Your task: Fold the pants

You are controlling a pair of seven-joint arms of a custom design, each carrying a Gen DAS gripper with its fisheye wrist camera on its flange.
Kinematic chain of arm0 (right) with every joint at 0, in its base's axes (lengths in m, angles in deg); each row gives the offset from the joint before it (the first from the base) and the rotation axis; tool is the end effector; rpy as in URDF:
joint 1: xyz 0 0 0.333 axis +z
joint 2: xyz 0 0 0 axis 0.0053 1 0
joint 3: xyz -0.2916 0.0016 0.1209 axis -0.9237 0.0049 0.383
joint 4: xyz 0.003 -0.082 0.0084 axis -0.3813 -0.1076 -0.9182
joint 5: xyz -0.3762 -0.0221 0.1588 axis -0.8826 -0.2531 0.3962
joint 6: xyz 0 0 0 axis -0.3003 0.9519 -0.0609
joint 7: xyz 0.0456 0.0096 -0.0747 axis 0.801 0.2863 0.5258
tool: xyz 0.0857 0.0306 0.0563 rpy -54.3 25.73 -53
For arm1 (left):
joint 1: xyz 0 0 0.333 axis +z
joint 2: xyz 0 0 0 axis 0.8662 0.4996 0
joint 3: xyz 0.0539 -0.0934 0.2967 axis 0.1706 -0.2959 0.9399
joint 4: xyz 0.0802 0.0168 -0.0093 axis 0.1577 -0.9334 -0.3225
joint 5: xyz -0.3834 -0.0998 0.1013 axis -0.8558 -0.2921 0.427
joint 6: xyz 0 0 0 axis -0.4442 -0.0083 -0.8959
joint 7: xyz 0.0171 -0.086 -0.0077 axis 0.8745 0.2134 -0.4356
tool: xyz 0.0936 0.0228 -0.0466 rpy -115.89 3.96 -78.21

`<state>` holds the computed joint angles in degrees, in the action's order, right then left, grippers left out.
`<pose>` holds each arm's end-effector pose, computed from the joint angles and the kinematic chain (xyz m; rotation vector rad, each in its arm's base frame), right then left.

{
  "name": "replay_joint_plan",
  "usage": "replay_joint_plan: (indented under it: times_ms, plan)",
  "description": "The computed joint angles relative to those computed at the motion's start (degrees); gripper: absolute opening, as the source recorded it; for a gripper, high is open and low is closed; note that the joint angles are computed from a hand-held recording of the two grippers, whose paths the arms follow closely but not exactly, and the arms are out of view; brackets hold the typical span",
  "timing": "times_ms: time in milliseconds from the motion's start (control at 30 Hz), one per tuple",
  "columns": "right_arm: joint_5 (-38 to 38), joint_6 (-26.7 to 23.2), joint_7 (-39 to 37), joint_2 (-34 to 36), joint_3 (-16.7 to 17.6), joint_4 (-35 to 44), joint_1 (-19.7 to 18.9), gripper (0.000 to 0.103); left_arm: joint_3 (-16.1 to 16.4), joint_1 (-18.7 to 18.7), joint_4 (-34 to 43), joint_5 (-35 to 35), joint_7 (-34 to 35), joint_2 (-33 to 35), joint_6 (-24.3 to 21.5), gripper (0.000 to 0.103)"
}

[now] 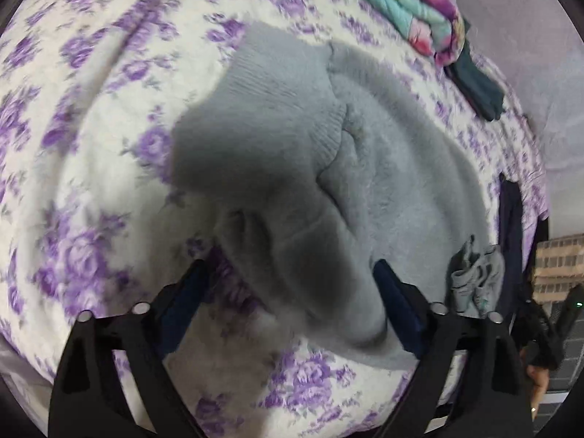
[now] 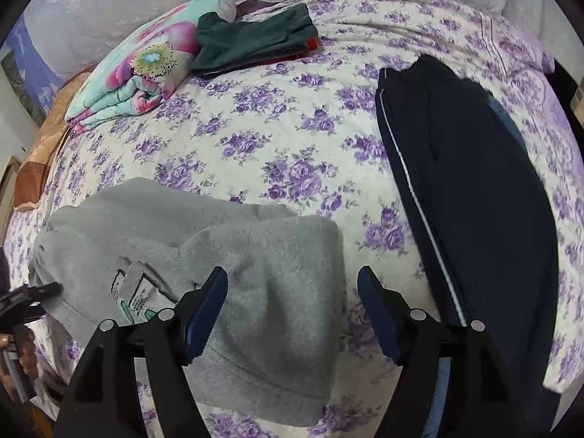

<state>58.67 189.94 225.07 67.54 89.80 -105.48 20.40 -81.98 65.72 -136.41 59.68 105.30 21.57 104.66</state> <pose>0.5251 0.2511 0.4351 -1.2624 2.5089 -0.4867 0.7671 -0.0526 0.3778 1.8142 -2.2103 0.4905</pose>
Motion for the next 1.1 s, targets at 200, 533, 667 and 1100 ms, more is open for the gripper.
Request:
replay_joint_plan:
  times_ms: [200, 533, 667, 1100]
  plan:
    - [-0.4, 2.6, 4.6, -1.4, 0.5, -2.7, 0.3, 0.082, 0.2, -1.5, 6.4, 1.7, -2.5, 4.2, -2.1, 0.085]
    - [15.7, 9.4, -11.5, 7.1, -0.2, -0.4, 0.2, 0.075, -0.2, -0.1, 5.9, 1.8, -0.8, 4.0, -1.7, 0.075]
    - [12.6, 8.5, -6.4, 5.4, -1.3, 0.6, 1.6, 0.068, -0.1, 1.7, 7.8, 0.0, -1.7, 4.6, -4.4, 0.075]
    - [21.1, 7.4, -25.4, 34.3, -2.3, 37.1, 3.1, 0.088, -0.1, -1.2, 15.5, 0.3, -8.6, 9.5, -7.2, 0.078]
